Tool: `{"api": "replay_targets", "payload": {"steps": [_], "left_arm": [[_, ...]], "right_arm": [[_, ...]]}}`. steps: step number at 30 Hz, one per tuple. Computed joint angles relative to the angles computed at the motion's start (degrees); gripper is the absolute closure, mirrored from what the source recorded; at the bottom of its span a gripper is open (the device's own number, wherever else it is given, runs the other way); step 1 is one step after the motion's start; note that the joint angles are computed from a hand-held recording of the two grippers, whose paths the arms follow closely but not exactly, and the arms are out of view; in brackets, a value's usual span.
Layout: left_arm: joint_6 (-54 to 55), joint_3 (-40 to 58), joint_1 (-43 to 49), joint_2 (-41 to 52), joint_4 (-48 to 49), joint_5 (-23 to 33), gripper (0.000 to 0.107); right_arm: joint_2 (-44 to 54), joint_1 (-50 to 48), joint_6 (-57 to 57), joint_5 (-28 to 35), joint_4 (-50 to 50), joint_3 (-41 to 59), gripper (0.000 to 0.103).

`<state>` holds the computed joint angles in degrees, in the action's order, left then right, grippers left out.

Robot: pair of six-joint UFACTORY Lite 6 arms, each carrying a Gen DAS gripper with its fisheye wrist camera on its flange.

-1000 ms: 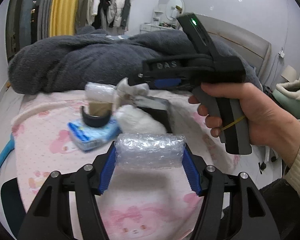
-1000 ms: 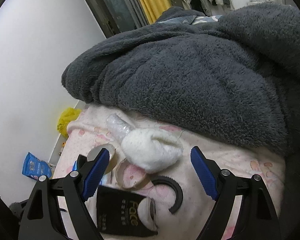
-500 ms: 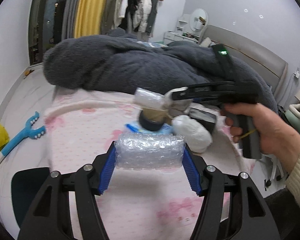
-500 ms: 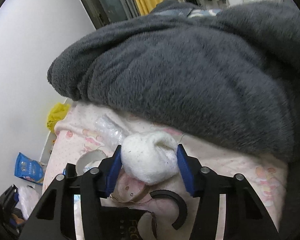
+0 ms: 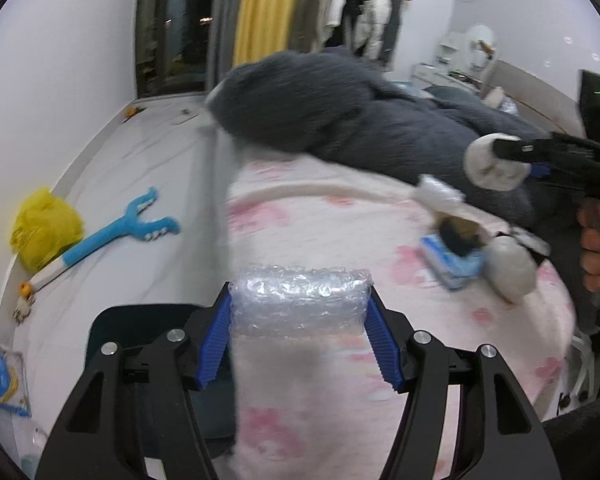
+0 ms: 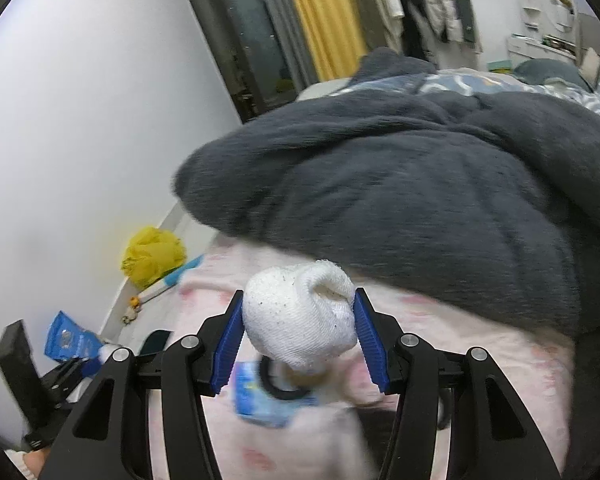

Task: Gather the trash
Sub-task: 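Grasp the white wad with the right tool while the left tool lifts the bubble wrap, then carry the bubble wrap and white wad over the green bin with both tools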

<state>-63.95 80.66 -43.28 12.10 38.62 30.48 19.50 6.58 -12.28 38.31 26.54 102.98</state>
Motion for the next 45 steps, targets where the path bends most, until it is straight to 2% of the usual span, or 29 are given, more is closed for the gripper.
{"api": "replay_targets", "payload": {"steps": [11,24,35,45], "left_arm": [[3.8,-11.3,8.7,-5.6,-6.6,-1.5,0.042],[13.9,-17.4,16.0,-5.3,-18.4,-2.9,0.041],[26.5,-22.2,21.9,-6.1,-30.3,-4.5,0.041],[36.5,-24.4,25.5,-6.5,-39.0,-4.7,0.04]], "right_arm": [[1.1,11.2,5.6,-1.3,-4.8,1.7,0.049],[5.5,18.9,8.4,-0.8,-6.3,6.7,0.049],[13.3,24.1,10.9,0.2,-6.9,14.6,0.049],[24.0,26.8,13.1,3.8,-6.1,26.9,0.049]]}}
